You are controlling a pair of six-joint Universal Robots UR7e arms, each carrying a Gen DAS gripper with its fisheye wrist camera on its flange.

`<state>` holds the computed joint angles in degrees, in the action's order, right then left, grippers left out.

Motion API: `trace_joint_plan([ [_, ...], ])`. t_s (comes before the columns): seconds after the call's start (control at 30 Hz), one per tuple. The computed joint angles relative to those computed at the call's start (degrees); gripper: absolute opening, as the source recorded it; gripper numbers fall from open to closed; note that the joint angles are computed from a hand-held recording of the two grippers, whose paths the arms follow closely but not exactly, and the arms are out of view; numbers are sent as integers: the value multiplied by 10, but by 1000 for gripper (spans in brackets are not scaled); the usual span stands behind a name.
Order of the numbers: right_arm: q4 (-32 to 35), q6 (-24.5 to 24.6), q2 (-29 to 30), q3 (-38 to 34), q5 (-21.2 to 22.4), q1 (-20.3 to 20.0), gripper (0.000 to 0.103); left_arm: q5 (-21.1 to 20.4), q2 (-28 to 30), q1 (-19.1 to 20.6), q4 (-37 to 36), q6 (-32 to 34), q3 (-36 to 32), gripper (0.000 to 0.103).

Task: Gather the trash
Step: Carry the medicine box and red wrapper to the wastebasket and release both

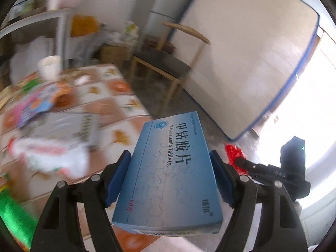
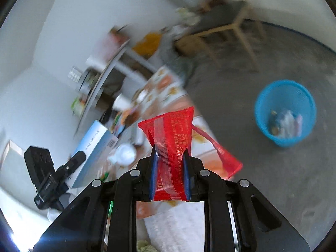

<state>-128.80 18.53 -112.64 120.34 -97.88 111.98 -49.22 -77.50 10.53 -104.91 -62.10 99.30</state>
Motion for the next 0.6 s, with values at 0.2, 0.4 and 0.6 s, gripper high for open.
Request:
trace_joint_plan([
  [0.2,-1,17,-78,37,58,-139,19,-108,148,74,-98,107,-83,73],
  [0.4,4,6,-81,50,117,-259,20,-167,282,127,-84,137,-181,73],
  [0.6,-40,-19,-7,32,158,-342,42,-191,393,171,-79,165,-287,83],
])
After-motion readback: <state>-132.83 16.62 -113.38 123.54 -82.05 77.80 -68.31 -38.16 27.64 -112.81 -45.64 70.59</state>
